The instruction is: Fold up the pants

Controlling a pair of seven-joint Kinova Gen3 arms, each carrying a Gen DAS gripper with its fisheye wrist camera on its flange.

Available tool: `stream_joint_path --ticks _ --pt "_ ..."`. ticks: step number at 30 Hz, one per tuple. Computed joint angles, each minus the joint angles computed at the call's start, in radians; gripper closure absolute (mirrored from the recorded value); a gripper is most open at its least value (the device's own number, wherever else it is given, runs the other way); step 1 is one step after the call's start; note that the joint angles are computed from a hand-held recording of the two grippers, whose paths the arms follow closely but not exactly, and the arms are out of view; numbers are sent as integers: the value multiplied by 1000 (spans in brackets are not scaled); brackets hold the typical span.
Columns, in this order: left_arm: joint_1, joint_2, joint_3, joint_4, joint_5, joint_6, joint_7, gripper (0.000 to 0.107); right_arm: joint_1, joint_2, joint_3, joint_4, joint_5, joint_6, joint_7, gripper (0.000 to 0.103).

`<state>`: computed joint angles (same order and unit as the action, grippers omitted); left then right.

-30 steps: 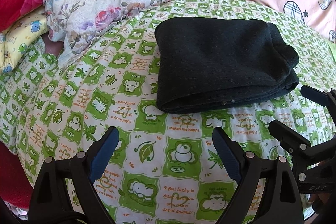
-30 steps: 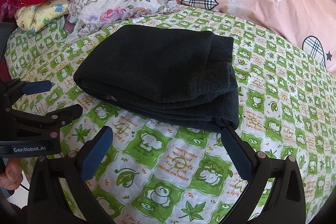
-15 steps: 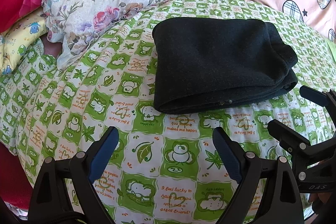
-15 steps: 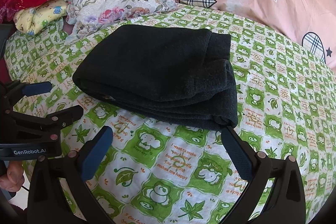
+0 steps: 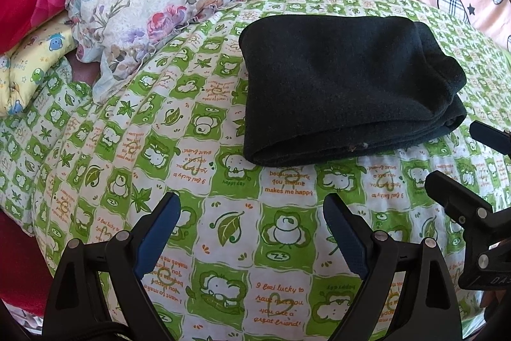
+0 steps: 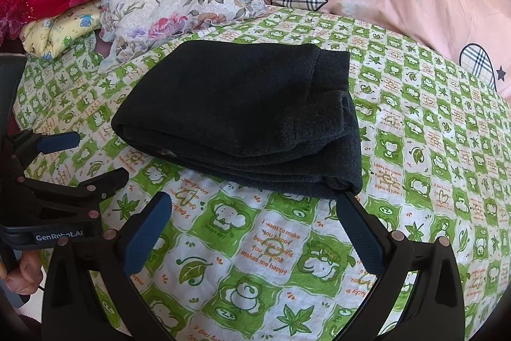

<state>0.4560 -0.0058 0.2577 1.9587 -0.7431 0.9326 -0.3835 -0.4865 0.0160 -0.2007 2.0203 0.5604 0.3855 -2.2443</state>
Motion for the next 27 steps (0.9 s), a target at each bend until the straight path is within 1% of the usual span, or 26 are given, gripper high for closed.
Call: stream_joint_path --ticks 27 --pt "-6 -9 6 0 -5 5 8 16 -5 1 0 -5 4 0 -12 0"
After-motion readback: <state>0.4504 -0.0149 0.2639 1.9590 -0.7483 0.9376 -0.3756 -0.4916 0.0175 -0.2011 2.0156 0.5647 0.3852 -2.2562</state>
